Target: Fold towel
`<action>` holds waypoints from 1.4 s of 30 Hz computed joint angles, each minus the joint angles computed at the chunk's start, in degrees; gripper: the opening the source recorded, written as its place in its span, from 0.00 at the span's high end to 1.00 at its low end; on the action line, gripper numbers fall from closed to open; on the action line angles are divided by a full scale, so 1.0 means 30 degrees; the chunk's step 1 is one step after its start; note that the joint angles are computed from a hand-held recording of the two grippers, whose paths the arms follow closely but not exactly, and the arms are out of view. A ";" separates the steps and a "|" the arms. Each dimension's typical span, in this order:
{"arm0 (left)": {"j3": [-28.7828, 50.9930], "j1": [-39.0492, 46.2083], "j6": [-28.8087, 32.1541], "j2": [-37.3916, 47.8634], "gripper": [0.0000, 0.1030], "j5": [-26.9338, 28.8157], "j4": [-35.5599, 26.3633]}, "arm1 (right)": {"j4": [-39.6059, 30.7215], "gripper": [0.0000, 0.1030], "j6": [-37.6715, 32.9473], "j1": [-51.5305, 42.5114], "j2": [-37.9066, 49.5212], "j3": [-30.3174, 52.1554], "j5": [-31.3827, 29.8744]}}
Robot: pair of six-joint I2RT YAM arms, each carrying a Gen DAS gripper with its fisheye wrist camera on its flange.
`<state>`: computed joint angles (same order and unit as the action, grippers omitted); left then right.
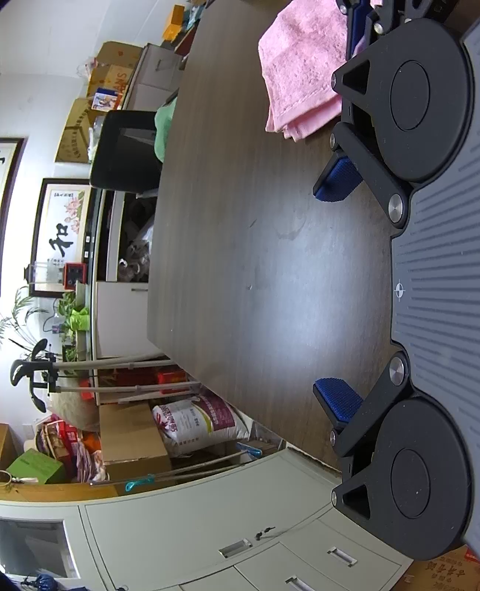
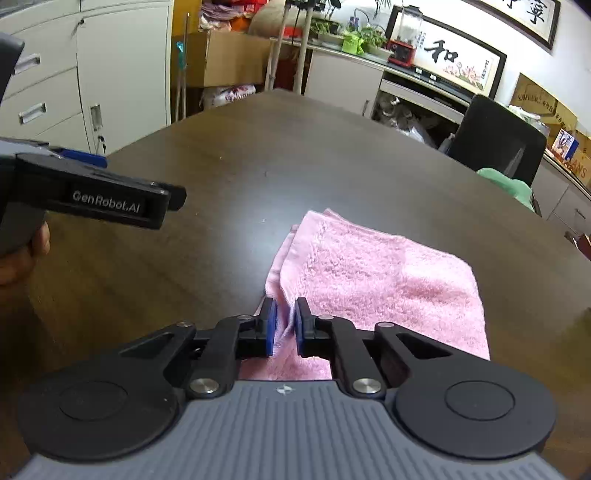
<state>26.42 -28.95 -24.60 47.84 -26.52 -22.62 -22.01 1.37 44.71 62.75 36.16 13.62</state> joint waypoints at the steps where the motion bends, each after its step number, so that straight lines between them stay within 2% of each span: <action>1: -0.0012 -0.0013 0.0003 0.0010 0.00 -0.0001 0.0012 | 0.0066 0.83 0.0037 0.0347 0.0109 0.0002 0.0430; 8: -0.0029 -0.0021 0.0050 0.0129 0.00 0.0092 0.0142 | 0.0224 0.79 0.0417 0.1718 0.1027 0.0237 0.2119; 10: -0.0063 -0.0056 0.0075 0.0090 0.00 0.0095 0.0139 | 0.0265 0.73 0.0445 0.1793 0.1197 0.0307 0.2100; 12: -0.0064 -0.0130 0.0079 0.0131 0.00 0.0085 0.0151 | 0.0330 0.72 0.0392 0.1947 0.1435 0.0388 0.2231; 17: -0.0083 -0.0398 0.0130 0.0260 0.00 -0.0057 0.0248 | 0.0681 0.74 0.0561 0.2313 0.1548 0.0184 0.2924; 19: -0.0118 -0.0394 0.0191 0.0225 0.00 -0.0035 0.0274 | 0.0585 0.82 0.0711 0.2370 0.1522 0.0200 0.3268; 24: -0.0167 -0.0382 0.0181 0.0222 0.00 -0.0029 0.0317 | 0.0580 0.92 0.1223 0.1615 0.0382 -0.0214 0.2393; 29: -0.0100 -0.0057 0.0460 0.0058 0.00 0.0246 0.0174 | 0.0542 0.93 0.1791 -0.0809 -0.1363 -0.0597 -0.0313; 32: -0.0129 -0.0156 0.0427 0.0019 0.00 0.0171 0.0119 | 0.0629 0.94 0.2346 -0.2111 -0.2823 -0.0805 -0.1005; 38: -0.0252 0.0002 0.0609 -0.0297 0.00 0.0303 0.0105 | 0.2370 0.94 0.2979 -0.1616 -0.5823 -0.1769 0.2346; 40: -0.0270 -0.0085 0.0604 -0.0264 0.00 0.0242 0.0146 | 0.3210 0.94 0.2727 -0.0635 -0.5486 -0.2120 0.3787; 42: -0.0279 -0.0200 0.0546 -0.0112 0.00 0.0144 0.0219 | 0.3818 0.94 0.2562 -0.0155 -0.4004 -0.2269 0.3879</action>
